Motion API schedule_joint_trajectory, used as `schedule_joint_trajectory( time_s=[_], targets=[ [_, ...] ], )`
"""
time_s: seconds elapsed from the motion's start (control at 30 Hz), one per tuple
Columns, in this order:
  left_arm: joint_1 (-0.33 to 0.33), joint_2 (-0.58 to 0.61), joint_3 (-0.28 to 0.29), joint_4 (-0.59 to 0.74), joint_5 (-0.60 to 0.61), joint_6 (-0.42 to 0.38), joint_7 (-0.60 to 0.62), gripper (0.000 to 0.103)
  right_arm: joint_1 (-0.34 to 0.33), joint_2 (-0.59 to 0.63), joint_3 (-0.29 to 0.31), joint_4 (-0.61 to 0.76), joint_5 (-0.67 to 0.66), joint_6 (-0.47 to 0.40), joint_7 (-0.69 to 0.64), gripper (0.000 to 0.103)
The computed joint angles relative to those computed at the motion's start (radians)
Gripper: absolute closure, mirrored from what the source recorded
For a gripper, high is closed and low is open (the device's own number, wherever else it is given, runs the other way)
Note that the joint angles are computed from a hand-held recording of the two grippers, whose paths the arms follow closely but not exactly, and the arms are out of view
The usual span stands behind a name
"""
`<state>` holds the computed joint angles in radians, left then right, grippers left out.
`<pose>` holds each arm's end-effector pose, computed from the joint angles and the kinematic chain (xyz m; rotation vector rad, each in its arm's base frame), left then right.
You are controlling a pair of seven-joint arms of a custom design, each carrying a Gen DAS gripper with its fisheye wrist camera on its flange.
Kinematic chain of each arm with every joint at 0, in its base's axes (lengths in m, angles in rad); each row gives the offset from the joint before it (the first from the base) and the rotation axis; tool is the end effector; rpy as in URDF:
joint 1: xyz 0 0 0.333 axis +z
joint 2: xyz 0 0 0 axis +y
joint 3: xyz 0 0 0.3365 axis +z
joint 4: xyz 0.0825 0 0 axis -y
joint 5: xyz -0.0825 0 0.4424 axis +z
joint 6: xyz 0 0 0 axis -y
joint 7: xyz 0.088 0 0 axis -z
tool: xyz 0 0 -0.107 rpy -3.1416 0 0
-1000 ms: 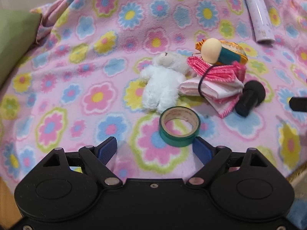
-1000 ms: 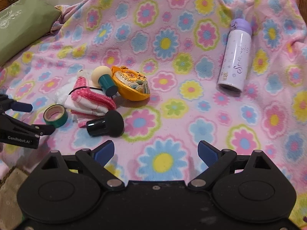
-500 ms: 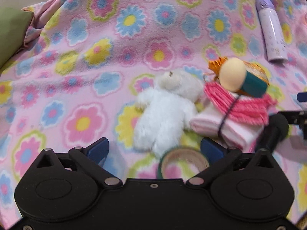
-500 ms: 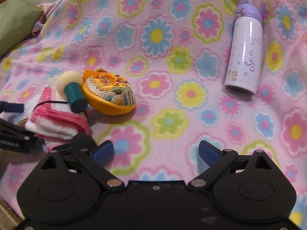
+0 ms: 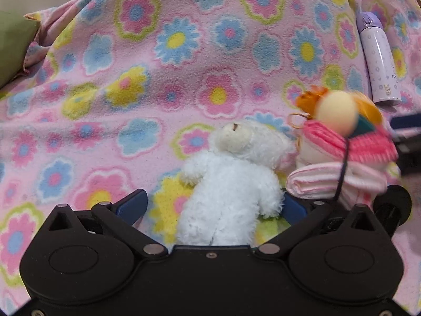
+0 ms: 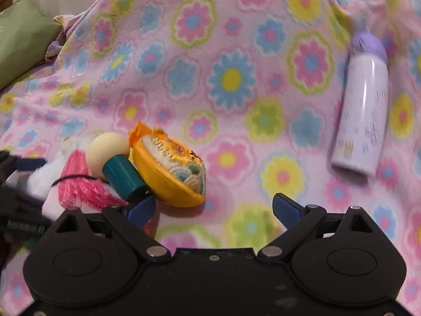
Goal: Organize soft objects
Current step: 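Grasp the white teddy bear with the left tool while the right tool grasps the orange pouch, then lift the orange pouch with the right tool and hold the teddy bear with the left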
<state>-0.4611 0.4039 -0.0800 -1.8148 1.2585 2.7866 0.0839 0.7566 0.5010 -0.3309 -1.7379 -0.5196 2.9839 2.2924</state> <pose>0.6006 -0.4055 0.3431 -1.6148 1.8364 -0.8163 0.6645 0.3775 0.3647 -1.9528 1.4559 -0.7019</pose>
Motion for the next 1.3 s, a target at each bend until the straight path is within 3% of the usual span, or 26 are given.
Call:
schedule_joint_trajectory(
  time_s=[0.1, 0.23, 0.3, 0.53, 0.67, 0.87, 1.03, 1.1, 1.17, 1.3],
  targets=[
    [-0.001, 0.000, 0.002, -0.001, 0.007, 0.004, -0.006, 0.002, 0.009, 0.042, -0.034, 0.064, 0.020, -0.011, 0.056, 0.007],
    [0.001, 0.001, 0.003, -0.001, 0.011, 0.013, -0.012, 0.002, 0.112, 0.093, -0.188, 0.137, -0.046, -0.138, 0.293, 0.007],
    [0.001, 0.001, 0.004, 0.000, 0.013, 0.013, -0.015, 0.002, 0.072, 0.079, -0.148, 0.140, -0.029, -0.163, 0.309, 0.007],
    [0.000, 0.002, 0.004, 0.001, 0.017, 0.014, -0.019, 0.002, -0.038, 0.039, -0.004, 0.123, -0.052, -0.093, 0.292, 0.004],
    [0.000, 0.002, 0.005, 0.002, 0.022, 0.016, -0.026, 0.002, -0.051, 0.092, 0.047, 0.215, -0.050, -0.124, 0.244, 0.000],
    [0.001, 0.000, 0.004, -0.001, 0.029, 0.015, -0.035, 0.002, -0.105, 0.256, 0.140, 0.483, 0.046, -0.311, 0.059, 0.000],
    [0.003, 0.000, 0.004, -0.001, 0.033, 0.018, -0.042, 0.002, -0.126, 0.380, 0.167, 0.684, 0.111, -0.457, -0.050, 0.001],
    [0.003, 0.000, 0.004, -0.001, 0.034, 0.019, -0.042, 0.002, -0.131, 0.411, 0.175, 0.737, 0.131, -0.493, -0.092, 0.005],
    [0.004, 0.001, 0.004, -0.001, 0.035, 0.020, -0.042, 0.002, -0.149, 0.394, 0.203, 0.707, 0.160, -0.444, -0.140, 0.025],
    [0.004, 0.002, 0.005, 0.000, 0.038, 0.021, -0.044, 0.002, -0.118, 0.333, 0.163, 0.613, 0.150, -0.400, -0.140, 0.029]
  ],
)
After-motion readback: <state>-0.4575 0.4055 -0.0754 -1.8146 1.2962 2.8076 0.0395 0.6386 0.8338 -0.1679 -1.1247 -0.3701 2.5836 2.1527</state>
